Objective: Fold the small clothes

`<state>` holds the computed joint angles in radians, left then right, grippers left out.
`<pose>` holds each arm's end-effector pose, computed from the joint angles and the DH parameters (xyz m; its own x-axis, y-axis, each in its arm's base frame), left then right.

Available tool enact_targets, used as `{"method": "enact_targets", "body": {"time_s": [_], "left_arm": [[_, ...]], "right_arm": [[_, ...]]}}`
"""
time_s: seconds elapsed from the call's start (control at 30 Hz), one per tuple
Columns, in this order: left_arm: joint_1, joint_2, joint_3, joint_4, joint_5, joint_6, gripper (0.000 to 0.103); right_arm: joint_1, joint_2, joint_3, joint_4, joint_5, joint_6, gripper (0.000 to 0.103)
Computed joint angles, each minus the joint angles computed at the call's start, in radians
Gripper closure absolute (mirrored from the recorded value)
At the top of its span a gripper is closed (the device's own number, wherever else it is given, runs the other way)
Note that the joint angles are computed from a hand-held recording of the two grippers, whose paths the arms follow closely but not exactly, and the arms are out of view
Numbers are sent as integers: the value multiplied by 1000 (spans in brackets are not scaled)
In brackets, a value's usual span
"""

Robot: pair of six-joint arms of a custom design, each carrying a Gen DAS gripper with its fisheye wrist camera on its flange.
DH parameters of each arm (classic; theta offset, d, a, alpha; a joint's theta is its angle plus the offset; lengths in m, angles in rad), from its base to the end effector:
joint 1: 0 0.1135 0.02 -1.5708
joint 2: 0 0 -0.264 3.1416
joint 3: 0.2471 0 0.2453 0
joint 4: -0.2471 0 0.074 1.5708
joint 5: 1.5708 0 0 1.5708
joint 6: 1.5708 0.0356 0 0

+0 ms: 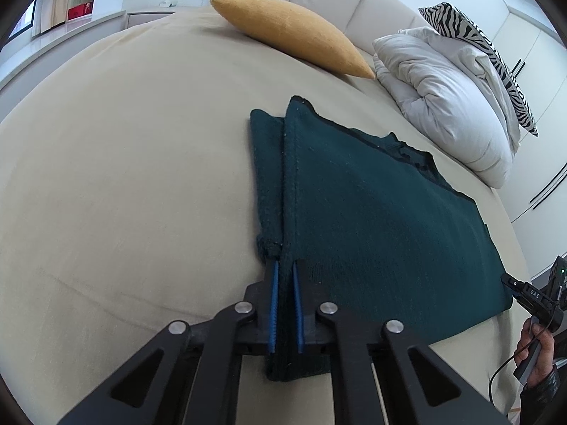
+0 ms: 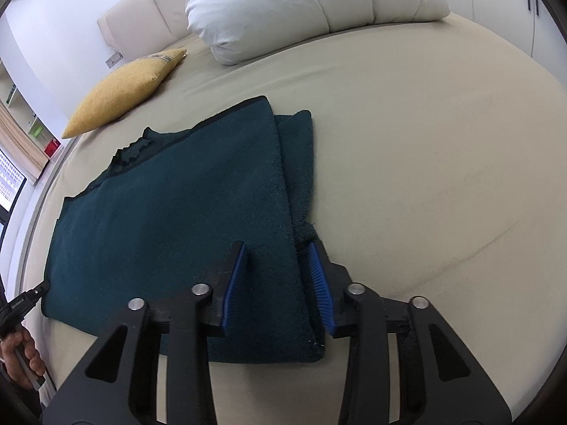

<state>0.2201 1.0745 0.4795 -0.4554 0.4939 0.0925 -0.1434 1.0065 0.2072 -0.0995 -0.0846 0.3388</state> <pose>0.1767 0.0222 0.1706 -0.8396 -0.1045 -0.5331 0.1159 0.9243 -0.3636 0.1546 -0.0193 0.1222 -0.7005 0.4358 -0.5652 0.3426 0.9001 0.2693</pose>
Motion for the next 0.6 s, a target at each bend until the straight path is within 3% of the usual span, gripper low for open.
{"method": "enact_targets", "body": {"time_s": [0.2, 0.33, 0.47, 0.6], "left_arm": [[7, 17, 5, 9, 13, -16, 95], [22, 7, 21, -29, 17, -20, 89], [-14, -111, 37, -68, -51, -62, 79], [-252, -171, 56, -41, -208, -144, 78]], "right_arm": [[3, 19, -2, 17, -2, 1, 70], [-5, -7, 6, -10, 27, 41, 69], [-15, -84, 21, -46, 29, 102, 68], [91, -48, 48, 15, -60, 145, 67]]}}
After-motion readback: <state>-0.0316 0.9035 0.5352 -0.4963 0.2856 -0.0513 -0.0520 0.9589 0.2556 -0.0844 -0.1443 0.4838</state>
